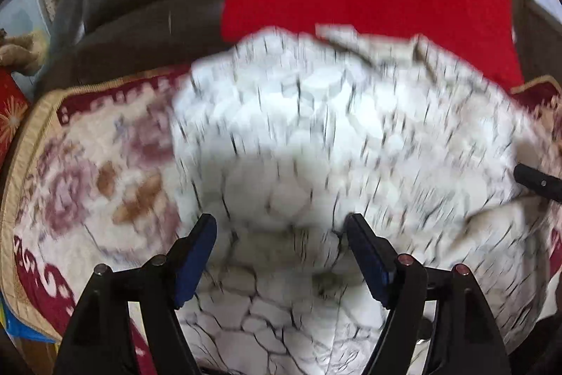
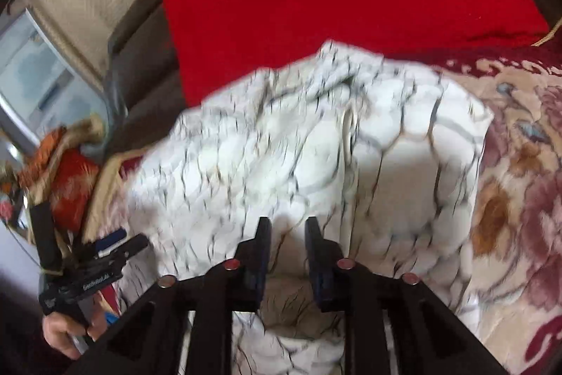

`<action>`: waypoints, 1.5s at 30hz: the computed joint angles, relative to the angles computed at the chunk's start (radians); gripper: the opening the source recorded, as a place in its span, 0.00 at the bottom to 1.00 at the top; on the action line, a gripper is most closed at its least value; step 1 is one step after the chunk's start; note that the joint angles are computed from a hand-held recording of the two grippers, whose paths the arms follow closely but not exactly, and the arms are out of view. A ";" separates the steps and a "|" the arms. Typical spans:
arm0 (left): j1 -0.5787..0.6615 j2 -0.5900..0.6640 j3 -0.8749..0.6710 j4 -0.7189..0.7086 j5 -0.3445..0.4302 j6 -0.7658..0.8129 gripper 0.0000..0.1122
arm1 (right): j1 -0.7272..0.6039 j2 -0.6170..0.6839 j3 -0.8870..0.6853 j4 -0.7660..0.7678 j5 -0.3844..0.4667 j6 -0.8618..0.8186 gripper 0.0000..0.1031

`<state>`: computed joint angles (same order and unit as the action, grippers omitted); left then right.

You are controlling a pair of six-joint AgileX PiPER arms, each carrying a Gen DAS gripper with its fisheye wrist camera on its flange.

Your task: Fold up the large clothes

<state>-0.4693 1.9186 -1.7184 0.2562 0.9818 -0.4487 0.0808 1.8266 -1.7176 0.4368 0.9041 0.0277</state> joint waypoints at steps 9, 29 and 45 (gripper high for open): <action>0.002 -0.191 0.199 -0.022 -0.070 -0.054 0.69 | -0.012 -0.128 0.181 0.027 -0.090 -0.086 0.37; 0.349 -0.758 0.986 -0.279 -0.142 0.236 0.75 | -0.289 -0.850 0.911 0.323 0.147 -0.427 0.72; 0.426 -0.514 1.105 -0.708 -0.316 0.834 0.44 | -0.082 -0.769 1.094 -0.107 0.004 -0.038 0.72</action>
